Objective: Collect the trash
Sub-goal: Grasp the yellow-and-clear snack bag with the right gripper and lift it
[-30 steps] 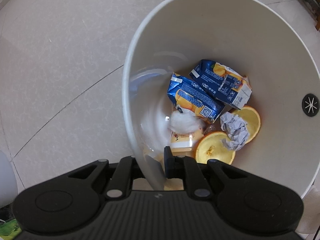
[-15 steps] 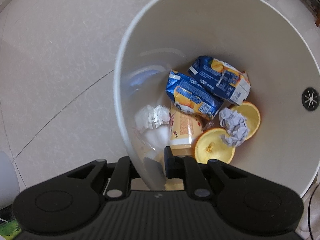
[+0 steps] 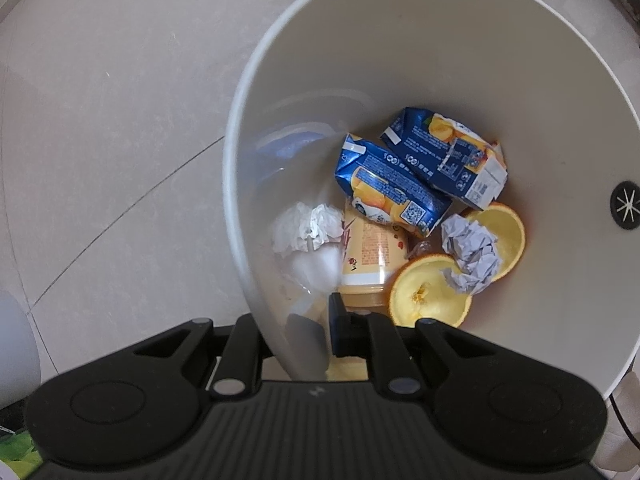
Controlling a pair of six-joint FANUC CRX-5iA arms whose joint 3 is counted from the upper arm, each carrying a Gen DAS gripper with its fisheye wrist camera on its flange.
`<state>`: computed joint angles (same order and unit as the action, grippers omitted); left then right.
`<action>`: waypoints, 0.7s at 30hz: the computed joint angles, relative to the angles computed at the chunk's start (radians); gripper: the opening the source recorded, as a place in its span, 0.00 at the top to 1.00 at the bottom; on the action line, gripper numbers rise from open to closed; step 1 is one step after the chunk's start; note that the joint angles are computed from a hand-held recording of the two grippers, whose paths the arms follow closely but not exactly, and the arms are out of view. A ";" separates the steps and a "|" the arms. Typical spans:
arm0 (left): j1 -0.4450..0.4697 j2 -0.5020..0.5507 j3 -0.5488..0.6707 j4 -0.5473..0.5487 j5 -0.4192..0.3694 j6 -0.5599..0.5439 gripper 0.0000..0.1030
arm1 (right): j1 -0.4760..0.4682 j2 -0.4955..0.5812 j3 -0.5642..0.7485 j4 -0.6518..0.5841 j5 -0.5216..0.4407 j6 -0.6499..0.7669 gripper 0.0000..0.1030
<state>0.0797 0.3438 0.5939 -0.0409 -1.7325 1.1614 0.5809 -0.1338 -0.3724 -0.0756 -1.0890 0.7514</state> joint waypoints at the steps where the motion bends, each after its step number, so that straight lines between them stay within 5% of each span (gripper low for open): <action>1: 0.001 0.001 0.001 0.001 -0.001 0.001 0.89 | -0.008 0.006 0.001 -0.005 0.016 -0.001 0.16; 8: -0.002 -0.002 -0.004 -0.005 0.007 0.001 0.89 | 0.034 -0.015 -0.005 0.081 0.075 -0.148 0.16; 16: 0.002 -0.018 -0.024 0.002 0.025 -0.017 0.89 | 0.300 -0.231 -0.237 0.343 0.024 -0.920 0.15; 21: 0.001 -0.020 -0.025 -0.001 0.027 -0.021 0.89 | 0.393 -0.332 -0.367 0.352 0.093 -1.202 0.15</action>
